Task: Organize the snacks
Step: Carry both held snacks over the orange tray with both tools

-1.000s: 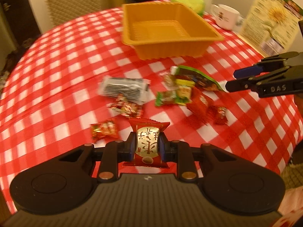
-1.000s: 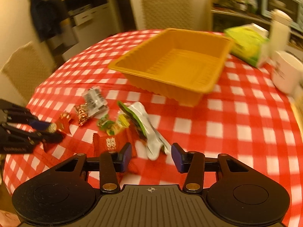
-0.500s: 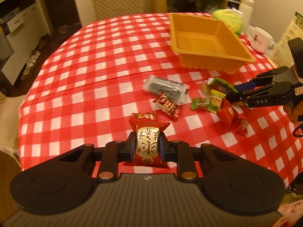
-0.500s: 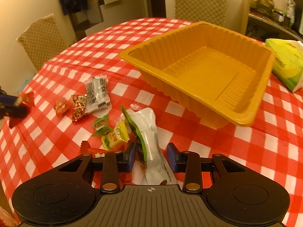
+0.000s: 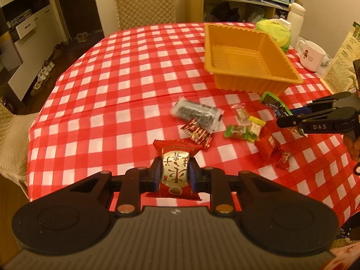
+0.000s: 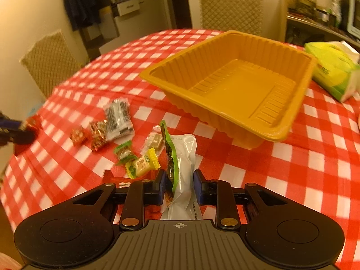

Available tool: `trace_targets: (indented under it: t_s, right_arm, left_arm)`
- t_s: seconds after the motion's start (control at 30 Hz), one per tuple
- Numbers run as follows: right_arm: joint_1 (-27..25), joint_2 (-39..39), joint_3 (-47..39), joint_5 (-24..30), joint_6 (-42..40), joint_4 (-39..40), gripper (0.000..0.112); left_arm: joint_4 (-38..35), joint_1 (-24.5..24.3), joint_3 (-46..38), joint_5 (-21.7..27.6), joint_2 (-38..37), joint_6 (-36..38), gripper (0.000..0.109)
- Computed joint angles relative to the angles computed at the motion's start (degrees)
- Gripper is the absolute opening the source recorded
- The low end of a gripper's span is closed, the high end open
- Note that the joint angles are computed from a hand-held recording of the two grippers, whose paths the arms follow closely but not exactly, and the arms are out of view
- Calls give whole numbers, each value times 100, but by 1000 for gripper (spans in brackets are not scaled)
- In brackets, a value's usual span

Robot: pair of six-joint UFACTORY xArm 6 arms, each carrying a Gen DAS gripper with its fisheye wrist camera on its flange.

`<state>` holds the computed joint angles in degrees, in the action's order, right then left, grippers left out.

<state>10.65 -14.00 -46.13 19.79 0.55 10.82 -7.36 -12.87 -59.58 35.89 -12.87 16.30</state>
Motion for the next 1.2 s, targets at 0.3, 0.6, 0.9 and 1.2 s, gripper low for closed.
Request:
trace_targets:
  t_s: [0.3, 0.6, 0.9, 1.2]
  right_arm:
    - [-55, -643, 153, 178, 1156, -141, 27]
    - [-276, -803, -84, 154, 2559, -881, 27]
    - [-556, -19, -914, 33, 3667, -1575, 27]
    - [-852, 874, -1717, -37, 4100, -1870, 27]
  left_arm:
    - [-502, -290, -661, -46, 585, 642, 23]
    - [-1259, -508, -2139, 99, 1765, 1567, 23]
    - [-1453, -675, -4360, 594, 3366, 1653, 23]
    - [-1050, -797, -6602, 1278, 4952, 1154, 23]
